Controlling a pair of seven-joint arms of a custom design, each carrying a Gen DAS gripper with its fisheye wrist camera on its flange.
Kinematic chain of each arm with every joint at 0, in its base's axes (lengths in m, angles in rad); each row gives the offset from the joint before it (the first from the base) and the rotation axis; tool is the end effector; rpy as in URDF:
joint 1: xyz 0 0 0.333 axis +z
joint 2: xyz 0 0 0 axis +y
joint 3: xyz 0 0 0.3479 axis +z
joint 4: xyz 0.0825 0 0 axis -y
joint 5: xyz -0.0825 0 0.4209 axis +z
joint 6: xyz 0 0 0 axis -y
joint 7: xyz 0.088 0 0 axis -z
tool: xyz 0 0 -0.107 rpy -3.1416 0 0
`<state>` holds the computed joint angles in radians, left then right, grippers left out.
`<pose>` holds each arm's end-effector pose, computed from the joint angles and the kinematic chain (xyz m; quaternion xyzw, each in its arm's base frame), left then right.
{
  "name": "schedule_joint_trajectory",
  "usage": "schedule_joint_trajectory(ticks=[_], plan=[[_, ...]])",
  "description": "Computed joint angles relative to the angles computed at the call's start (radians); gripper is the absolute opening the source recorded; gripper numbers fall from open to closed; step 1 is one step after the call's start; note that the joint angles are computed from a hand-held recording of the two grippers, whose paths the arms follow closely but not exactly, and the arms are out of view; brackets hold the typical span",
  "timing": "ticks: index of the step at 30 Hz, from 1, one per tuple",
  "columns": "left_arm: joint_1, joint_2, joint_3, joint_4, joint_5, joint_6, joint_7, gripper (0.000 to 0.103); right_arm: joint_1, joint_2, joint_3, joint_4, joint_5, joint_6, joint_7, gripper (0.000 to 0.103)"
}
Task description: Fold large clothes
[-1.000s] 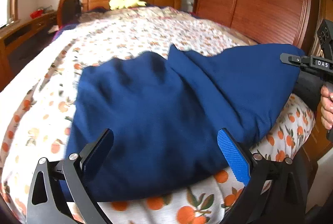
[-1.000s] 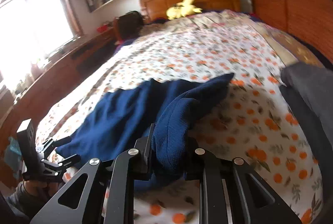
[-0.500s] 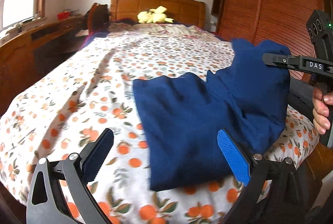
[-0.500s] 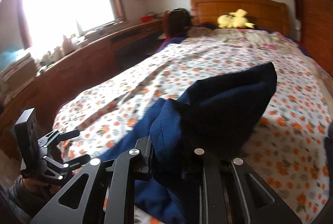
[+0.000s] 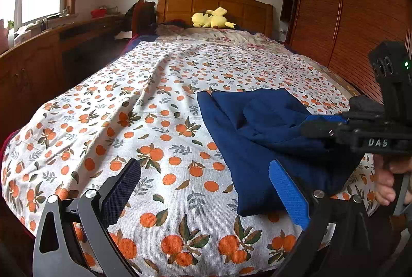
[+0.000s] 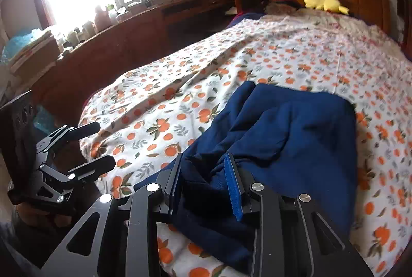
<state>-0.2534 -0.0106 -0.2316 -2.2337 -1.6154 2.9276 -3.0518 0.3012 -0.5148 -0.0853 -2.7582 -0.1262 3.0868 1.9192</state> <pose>0.5245 -0.2052 0.4148 -0.4006 0.7954 -0.4262 0.1585 0.4076 0.0987 0.4725 -0.6396 0.6508 -0.2038 0.3546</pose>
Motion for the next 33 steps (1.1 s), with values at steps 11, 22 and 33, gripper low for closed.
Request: schedule_joint_trajectory(ticks=[11, 22, 33], plan=[[-0.029, 0.002, -0.020, 0.029, 0.005, -0.024, -0.021, 0.100, -0.150, -0.139, 0.084, -0.052, -0.071, -0.072, 0.050, 0.032], [-0.069, 0.050, -0.049, 0.063, 0.101, -0.078, -0.109, 0.100, -0.234, -0.245, 0.075, -0.132, -0.114, -0.145, 0.090, 0.032], [-0.058, 0.123, -0.066, 0.086, 0.277, -0.181, -0.233, 0.061, -0.246, -0.264, 0.073, -0.162, -0.128, -0.150, 0.099, 0.032]])
